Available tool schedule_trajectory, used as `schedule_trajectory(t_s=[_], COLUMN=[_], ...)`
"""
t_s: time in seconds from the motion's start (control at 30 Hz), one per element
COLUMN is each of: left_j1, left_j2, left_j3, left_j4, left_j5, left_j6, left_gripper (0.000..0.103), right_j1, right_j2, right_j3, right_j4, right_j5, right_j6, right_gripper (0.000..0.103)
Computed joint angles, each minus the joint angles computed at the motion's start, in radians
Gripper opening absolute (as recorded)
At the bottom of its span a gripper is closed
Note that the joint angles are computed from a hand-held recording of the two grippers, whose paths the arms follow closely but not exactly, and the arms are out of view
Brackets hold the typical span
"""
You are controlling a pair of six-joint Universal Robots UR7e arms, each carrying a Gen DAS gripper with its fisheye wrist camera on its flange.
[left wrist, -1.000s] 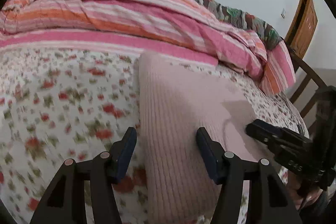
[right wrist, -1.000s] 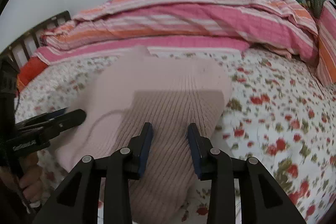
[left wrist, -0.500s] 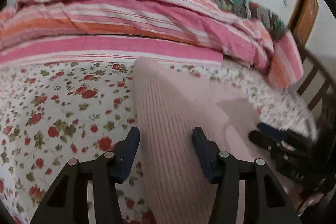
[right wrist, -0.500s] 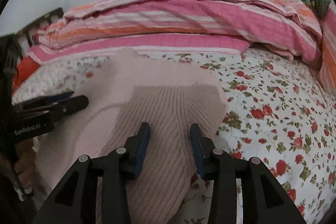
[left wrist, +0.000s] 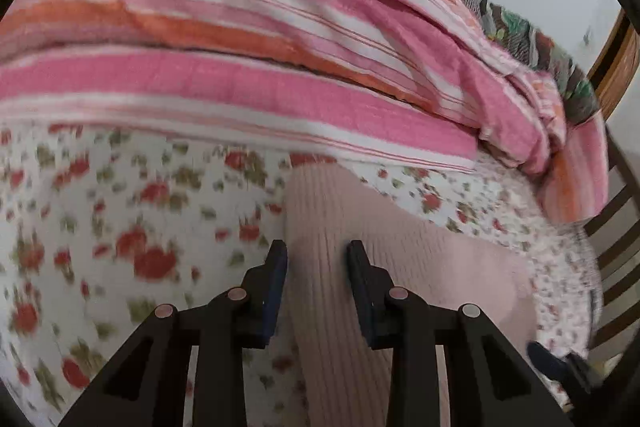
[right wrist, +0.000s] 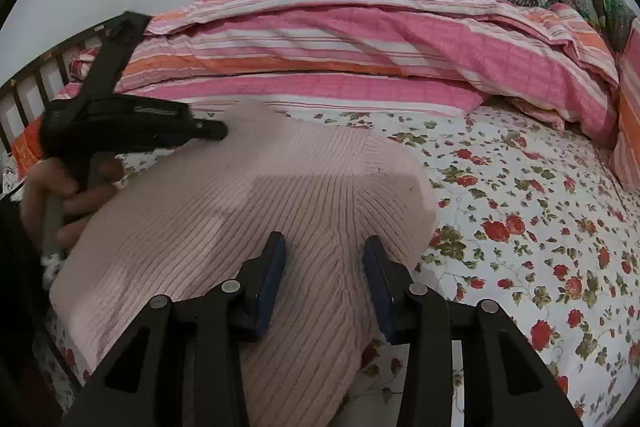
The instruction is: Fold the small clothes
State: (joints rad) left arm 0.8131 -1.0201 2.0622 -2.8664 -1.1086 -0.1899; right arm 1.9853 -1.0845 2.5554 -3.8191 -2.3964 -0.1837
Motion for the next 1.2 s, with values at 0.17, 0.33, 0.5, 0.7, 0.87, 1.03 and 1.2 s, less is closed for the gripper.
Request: schedule_trajectory(t_s=[0.17, 0.33, 0.5, 0.7, 0.87, 1.03, 1.2], left_j1=[-0.043, -0.090, -0.126, -0.193, -0.209, -0.243, -0.267], left_j2=[-0.007, -0.091, -0.110, -0.095, -0.122, -0.142, -0.181], left_j3=[0.010, 0.096, 0.147, 0.195, 0.215, 0.242, 0.275], left_j4=[-0.021, -0.061, 0.016, -0.017, -0.004, 0.010, 0.024], left_j5=[0.074, 0.000, -0.018, 0.113, 0.137, 0.168, 0.171], left_j6=[0.052, 0.118, 0.109, 0.102, 0.054, 0.016, -0.013], left_gripper=[0.029, 0.032, 0.037, 0.038, 0.039, 0.043, 0.051], right_j1=[-0.022, -0.033, -0.105, -0.121, -0.088, -0.058, -0.014], right_j2=[-0.117, -0.104, -0.040, -0.082, -0.113, -0.143, -0.192], right_j3=[-0.009, -0.049, -0.040, -0.034, -0.027, 0.003, 0.029], right_j4=[0.124, 0.075, 0.025, 0.091, 0.118, 0.124, 0.180], right_j5=[0.073, 0.029, 0.044, 0.063, 0.037, 0.020, 0.006], right_j6=[0.025, -0.013, -0.017, 0.043, 0.084, 0.125, 0.184], right_gripper=[0.041, 0.046, 0.048, 0.057, 0.057, 0.057, 0.057])
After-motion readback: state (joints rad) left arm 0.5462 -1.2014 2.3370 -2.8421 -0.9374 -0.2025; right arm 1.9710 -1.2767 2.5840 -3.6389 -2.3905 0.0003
